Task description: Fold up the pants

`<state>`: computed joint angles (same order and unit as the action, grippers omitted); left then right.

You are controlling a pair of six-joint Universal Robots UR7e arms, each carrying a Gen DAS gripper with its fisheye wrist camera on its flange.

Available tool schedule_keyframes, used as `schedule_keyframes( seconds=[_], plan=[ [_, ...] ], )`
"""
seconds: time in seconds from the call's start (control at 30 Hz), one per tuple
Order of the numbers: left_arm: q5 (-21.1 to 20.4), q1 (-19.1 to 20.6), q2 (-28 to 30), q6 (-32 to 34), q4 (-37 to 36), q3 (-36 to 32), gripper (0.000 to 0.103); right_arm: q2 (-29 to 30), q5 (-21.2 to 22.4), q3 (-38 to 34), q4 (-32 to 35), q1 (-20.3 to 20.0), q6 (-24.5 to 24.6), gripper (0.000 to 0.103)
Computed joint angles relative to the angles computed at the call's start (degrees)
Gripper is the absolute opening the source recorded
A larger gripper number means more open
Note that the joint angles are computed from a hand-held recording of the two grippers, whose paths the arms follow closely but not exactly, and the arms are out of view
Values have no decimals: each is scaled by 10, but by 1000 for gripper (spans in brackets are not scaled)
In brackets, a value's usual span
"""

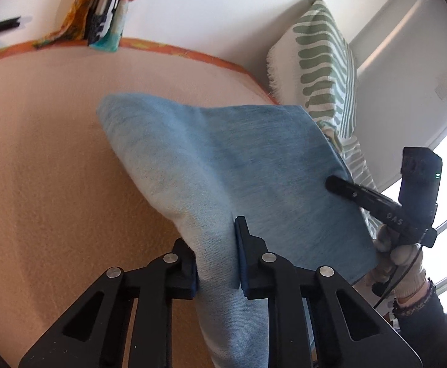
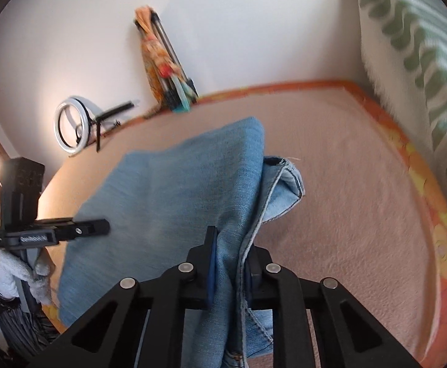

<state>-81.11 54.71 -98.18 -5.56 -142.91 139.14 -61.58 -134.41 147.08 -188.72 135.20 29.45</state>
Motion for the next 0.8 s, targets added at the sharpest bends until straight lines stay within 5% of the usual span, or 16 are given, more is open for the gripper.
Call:
schedule_keyframes(
  seconds=[0.2,0.37,0.8],
  plan=[
    [1,-7,10,14,-3,-31,17,9,-38,-54,52,21,-14,9],
    [13,-12,44,39,-16,-70,17,20,-52,-81,19,3,-56,8],
    [26,15,205,106,-73,-199,17,41,-38,-159,-83,-118,-259,8]
  ],
)
